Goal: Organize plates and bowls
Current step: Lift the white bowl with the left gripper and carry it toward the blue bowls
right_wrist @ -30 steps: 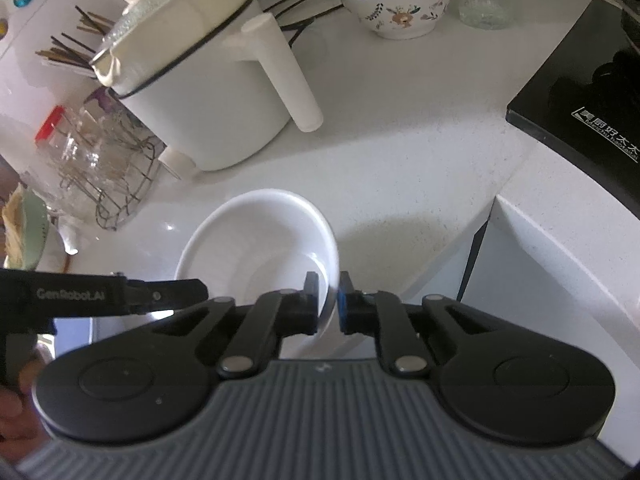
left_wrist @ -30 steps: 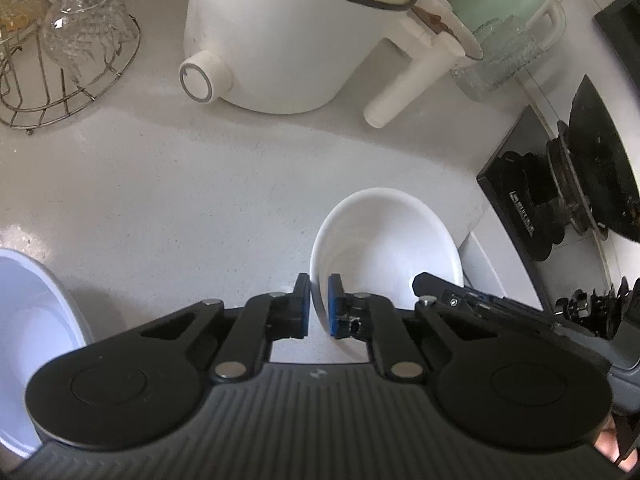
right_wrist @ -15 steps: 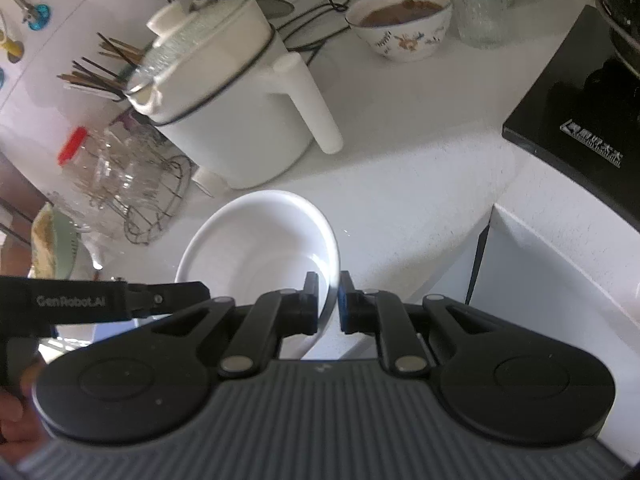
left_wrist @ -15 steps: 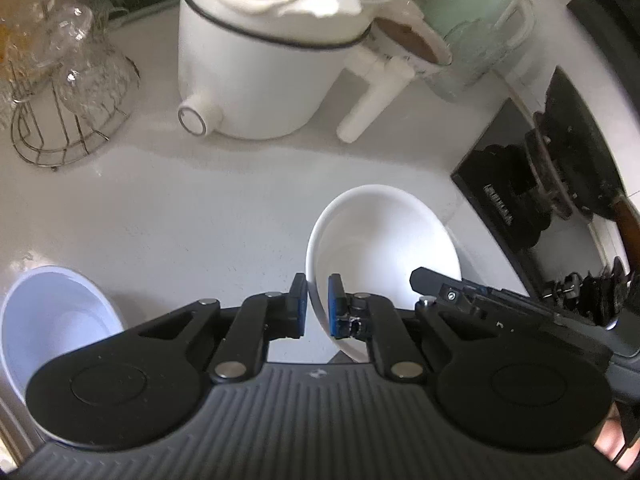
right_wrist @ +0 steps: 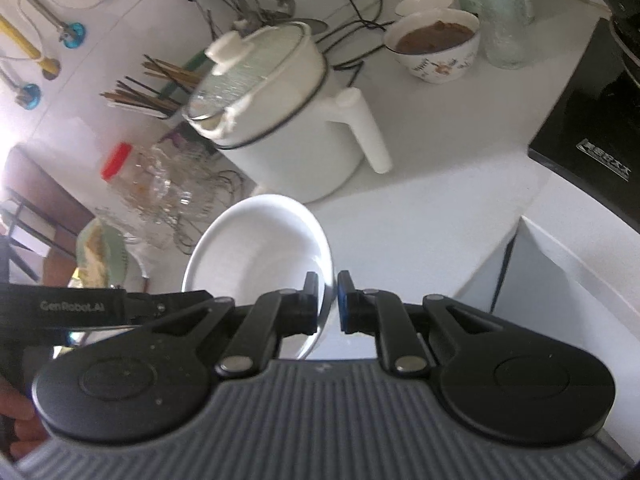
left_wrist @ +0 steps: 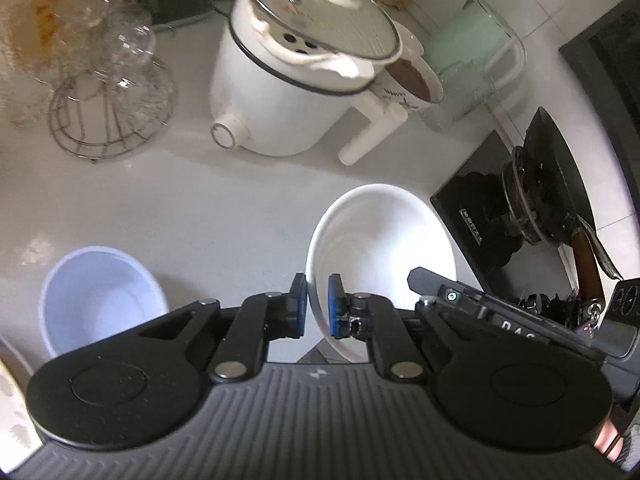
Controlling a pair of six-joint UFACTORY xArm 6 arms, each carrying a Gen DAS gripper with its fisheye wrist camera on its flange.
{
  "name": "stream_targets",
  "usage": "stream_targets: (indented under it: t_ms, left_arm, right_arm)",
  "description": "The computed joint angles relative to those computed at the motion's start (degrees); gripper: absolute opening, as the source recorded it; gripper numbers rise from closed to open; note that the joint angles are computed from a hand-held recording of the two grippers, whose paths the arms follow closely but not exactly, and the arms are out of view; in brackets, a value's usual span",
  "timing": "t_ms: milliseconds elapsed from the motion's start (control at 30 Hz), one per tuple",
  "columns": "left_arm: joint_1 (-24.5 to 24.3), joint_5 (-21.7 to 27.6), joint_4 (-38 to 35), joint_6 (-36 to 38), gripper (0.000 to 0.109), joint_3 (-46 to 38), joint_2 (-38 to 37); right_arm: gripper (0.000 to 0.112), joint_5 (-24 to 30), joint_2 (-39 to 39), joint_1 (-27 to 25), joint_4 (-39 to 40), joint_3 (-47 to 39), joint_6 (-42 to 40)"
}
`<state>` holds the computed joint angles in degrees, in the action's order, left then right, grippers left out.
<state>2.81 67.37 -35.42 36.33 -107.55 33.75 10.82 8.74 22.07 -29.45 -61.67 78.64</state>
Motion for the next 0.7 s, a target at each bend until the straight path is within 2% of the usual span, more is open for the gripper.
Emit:
stream_targets:
  t_ms: [267, 567, 700]
  left_arm:
    - [3.1, -0.68, -1.15, 0.67, 0.011, 1.19, -1.8]
    - [7.05, -1.32, -1.99, 0.29, 0.011, 0.62, -1.63]
    - [8.7, -2.68, -3.56, -0.53, 0.011, -0.35, -1.12]
  right_arm:
    - [0.012, 1.35, 2.96, 2.47, 2.34, -5.3, -2.39]
    - [0.012, 3.3, 7.84, 5.47, 9.65, -12.34, -11.24]
    - [0.013, 3.77, 11.06, 6.12, 14.37, -17.25, -18.52]
